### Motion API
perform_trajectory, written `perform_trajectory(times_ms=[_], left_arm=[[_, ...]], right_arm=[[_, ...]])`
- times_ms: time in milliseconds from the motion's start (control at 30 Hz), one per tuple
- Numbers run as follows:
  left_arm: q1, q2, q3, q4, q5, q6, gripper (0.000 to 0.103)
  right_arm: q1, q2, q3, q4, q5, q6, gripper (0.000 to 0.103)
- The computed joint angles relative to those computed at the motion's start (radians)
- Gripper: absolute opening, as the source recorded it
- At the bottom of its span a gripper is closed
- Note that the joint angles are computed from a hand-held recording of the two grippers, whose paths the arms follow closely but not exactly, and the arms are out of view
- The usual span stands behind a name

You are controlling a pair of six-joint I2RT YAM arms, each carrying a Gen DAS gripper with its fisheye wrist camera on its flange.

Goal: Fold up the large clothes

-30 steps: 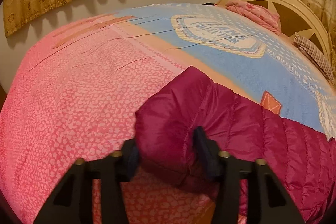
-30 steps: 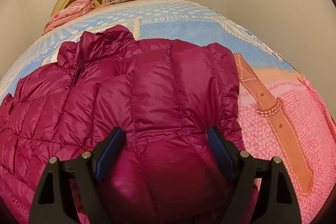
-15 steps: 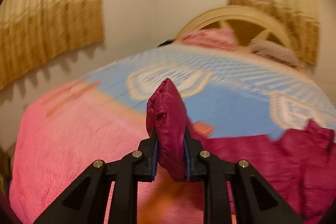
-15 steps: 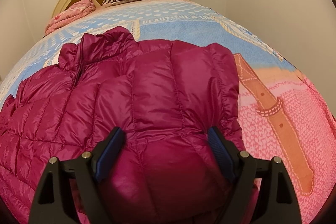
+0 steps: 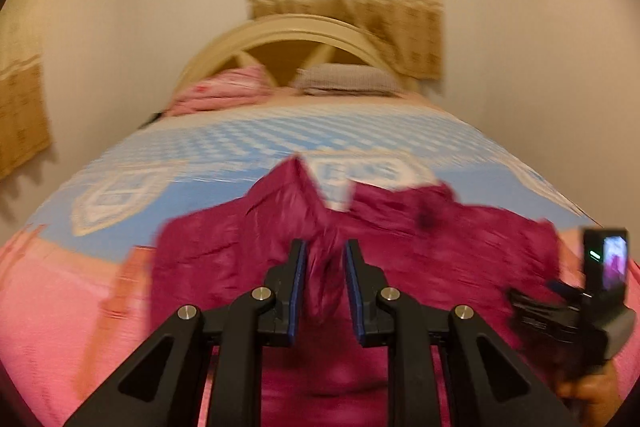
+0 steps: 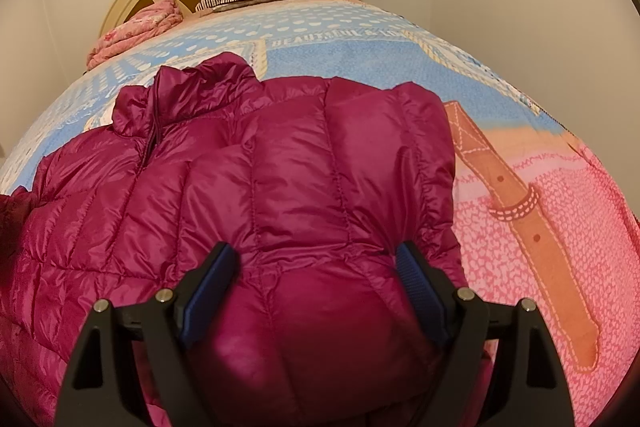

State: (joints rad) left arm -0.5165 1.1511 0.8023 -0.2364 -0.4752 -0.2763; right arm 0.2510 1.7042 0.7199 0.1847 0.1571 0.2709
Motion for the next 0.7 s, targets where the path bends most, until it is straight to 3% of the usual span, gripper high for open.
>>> perform_trajectory(times_ms=[133, 300, 400, 500, 700], left_arm=[[-0.122, 0.163, 0.057, 0.034, 0.029, -0.029, 0.02], [-0.215, 0.255, 0.058, 0.04, 0.039, -0.083, 0.02], [-0.185, 0.234, 0.05, -0.038, 0.078, -0.14, 0.02], [-0.116, 0.119, -0.028, -0.073, 0.11, -0.181, 0.02], [0.05, -0.06, -0.168, -0.156, 0.018, -0.237, 0.021]], right_arm=[[-0.002, -0.002, -0.002, 0.001, -0.003, -0.001, 0.085], [-0.006, -0.003, -0.006, 0.007, -0.01, -0.002, 0.085], [-0.007, -0.003, -0.007, 0.008, -0.014, -0.003, 0.087], [-0.002, -0.001, -0.002, 0.0, -0.004, -0.006, 0.087], [0.016, 0.006, 0.014, -0.023, 0.027, -0.008, 0.088]])
